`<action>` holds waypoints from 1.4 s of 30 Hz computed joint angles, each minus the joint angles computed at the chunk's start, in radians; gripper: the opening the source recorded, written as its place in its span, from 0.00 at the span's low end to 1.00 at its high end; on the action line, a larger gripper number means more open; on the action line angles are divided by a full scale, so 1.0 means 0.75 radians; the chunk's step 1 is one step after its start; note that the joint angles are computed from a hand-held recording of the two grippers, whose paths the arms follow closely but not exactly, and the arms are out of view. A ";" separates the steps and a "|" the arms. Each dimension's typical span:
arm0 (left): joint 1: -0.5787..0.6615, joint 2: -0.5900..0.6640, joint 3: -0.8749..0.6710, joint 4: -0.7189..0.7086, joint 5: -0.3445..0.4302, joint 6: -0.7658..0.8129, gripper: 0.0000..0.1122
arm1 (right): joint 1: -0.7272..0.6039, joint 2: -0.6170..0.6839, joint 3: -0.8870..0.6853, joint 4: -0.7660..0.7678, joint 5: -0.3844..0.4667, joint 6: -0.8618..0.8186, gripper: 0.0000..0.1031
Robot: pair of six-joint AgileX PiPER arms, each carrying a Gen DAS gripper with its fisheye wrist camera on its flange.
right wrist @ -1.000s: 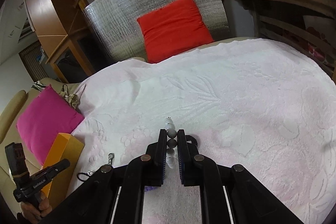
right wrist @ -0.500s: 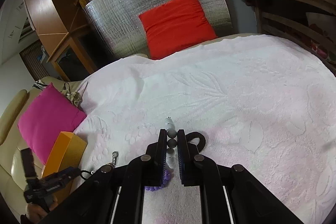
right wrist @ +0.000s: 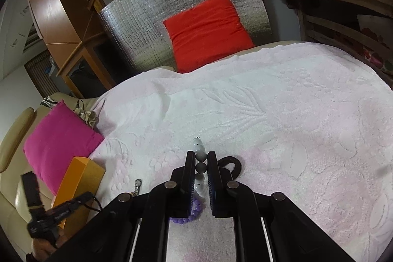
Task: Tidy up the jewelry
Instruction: 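Carry both items into the orange box and open both tools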
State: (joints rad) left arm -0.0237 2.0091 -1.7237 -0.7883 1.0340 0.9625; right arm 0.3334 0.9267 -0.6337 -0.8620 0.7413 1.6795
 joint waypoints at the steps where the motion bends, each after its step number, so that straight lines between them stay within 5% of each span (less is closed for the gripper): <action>1: 0.011 -0.022 0.014 -0.032 -0.013 0.017 0.04 | 0.018 0.006 -0.004 -0.020 0.004 0.020 0.10; 13: 0.162 -0.123 0.073 -0.261 -0.083 0.136 0.04 | 0.175 0.229 -0.139 -0.232 -0.152 0.257 0.10; 24: 0.322 -0.075 -0.025 -0.239 -0.100 0.118 0.04 | 0.327 0.627 -0.473 -0.364 -0.246 0.361 0.10; 36: 0.394 0.128 -0.315 0.120 -0.196 -0.261 0.04 | 0.426 1.223 -1.241 -0.122 -0.224 -0.087 0.11; 42: 0.380 0.336 -0.613 0.409 -0.080 -0.599 0.04 | 0.406 1.510 -1.705 0.190 -0.080 -0.474 0.11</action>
State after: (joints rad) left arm 0.2616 2.2610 -2.1836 -0.4818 0.9738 0.5135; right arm 0.6376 2.0594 -1.9126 -0.7194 0.6810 1.3240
